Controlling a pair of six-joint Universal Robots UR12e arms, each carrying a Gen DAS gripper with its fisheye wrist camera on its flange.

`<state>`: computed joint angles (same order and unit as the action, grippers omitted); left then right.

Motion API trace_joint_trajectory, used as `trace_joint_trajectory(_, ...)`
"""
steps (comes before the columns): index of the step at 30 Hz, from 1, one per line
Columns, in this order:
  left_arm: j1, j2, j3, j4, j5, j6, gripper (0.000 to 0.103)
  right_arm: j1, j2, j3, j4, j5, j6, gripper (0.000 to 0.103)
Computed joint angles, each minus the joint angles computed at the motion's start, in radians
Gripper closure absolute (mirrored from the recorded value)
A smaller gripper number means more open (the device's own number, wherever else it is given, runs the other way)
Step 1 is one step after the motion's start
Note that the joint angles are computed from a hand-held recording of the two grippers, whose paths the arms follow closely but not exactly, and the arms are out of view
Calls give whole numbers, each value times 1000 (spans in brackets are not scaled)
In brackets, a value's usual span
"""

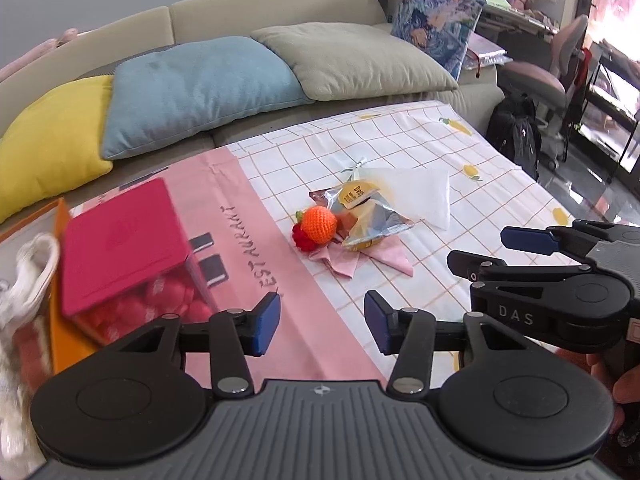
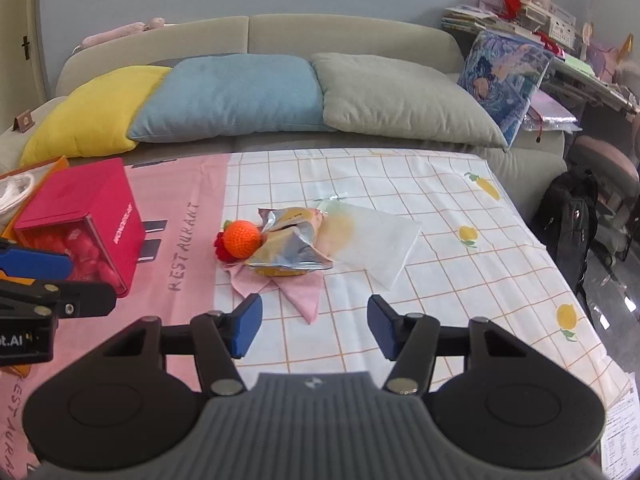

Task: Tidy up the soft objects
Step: 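Open both tools and move them back over the crocheted ball and snack bag, then grasp the orange crocheted ball with the left tool while the right tool grasps the Deegeo snack bag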

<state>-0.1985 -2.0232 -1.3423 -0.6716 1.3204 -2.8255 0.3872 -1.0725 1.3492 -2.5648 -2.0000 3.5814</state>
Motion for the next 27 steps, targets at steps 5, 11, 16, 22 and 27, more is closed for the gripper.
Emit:
trace_joint_trajectory(5,-7,-65,63,21,-19,68,49,-30,28,-21,-39,68,22,46)
trace_joint_trajectory(11,-28,-140,141,18,56,185,54,-51,102,-103,-60,89,-38,47)
trace_joint_trajectory(16,-29,-171,178,6,72,253,53,-84,153,-157,-52,200,-43,46)
trace_joint_trajectory(22,-26,-196,207,-10,63,317,48,-92,187,-189,-21,220,-50,46)
trace_joint_trajectory(27,-32,-224,246,-44,71,360,48,-105,191,-175,-42,263,-25,48)
